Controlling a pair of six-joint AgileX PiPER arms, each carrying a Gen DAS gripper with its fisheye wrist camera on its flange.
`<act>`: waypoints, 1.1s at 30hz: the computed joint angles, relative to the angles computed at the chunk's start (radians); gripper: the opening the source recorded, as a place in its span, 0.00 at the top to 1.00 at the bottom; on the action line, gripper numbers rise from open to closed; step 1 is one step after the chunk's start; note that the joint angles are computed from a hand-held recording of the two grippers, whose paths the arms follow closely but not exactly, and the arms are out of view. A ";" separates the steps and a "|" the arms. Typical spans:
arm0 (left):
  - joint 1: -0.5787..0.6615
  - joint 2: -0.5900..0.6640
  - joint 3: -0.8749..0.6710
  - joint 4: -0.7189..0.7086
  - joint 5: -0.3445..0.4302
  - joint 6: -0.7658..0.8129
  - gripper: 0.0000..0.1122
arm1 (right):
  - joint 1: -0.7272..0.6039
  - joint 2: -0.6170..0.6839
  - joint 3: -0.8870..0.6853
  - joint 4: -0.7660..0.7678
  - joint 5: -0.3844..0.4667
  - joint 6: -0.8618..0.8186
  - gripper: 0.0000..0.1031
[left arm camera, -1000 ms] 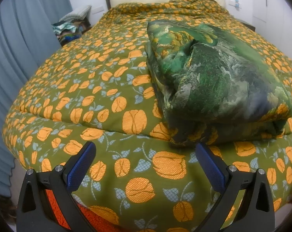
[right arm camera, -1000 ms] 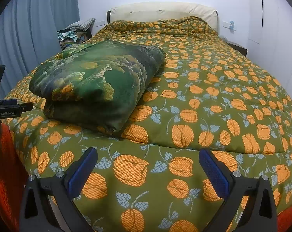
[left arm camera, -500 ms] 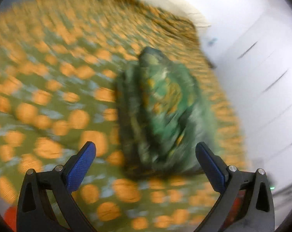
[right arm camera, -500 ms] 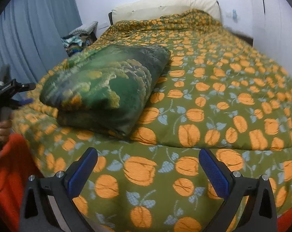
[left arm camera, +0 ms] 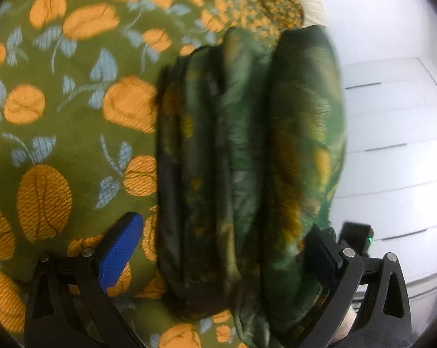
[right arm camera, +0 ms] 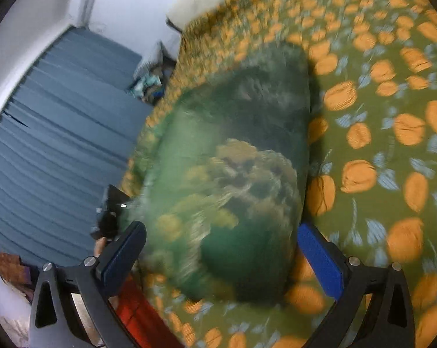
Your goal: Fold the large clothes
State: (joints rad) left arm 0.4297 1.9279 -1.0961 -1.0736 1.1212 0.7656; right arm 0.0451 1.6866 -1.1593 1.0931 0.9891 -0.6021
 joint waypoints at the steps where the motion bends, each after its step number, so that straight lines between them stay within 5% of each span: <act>1: -0.009 0.007 -0.002 0.005 -0.009 0.000 0.09 | 0.018 0.056 -0.034 0.003 0.013 -0.008 0.00; 5: -0.064 0.010 -0.038 0.077 -0.058 -0.054 0.10 | 0.054 0.224 -0.128 0.025 0.024 -0.003 0.00; 6: -0.095 -0.004 -0.051 0.122 -0.091 -0.091 0.13 | 0.060 0.252 -0.147 0.028 0.024 0.009 0.01; 7: -0.124 -0.015 -0.062 0.149 -0.108 -0.107 0.34 | 0.077 0.261 -0.170 -0.006 0.014 0.032 0.02; 8: -0.147 -0.025 -0.073 0.171 -0.114 -0.127 0.41 | 0.097 0.260 -0.192 -0.053 -0.002 0.052 0.06; 14: -0.289 -0.234 0.016 0.339 -0.298 -0.253 0.57 | 0.309 0.123 -0.210 -0.475 -0.202 0.201 0.17; 18: -0.368 -0.374 0.082 0.397 -0.377 -0.297 0.60 | 0.429 0.020 -0.142 -0.668 -0.327 0.308 0.21; 25: -0.368 -0.495 0.026 0.440 -0.361 -0.328 0.60 | 0.541 -0.097 -0.117 -0.877 -0.439 0.477 0.22; 33: -0.399 -0.261 -0.288 0.494 -0.387 -0.384 0.60 | 0.400 0.105 -0.484 -0.735 -0.292 0.331 0.21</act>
State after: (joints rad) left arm 0.0310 1.6669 -1.3839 -0.5797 0.7347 0.3818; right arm 0.4452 1.7919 -1.6429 0.3576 0.6969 -0.2707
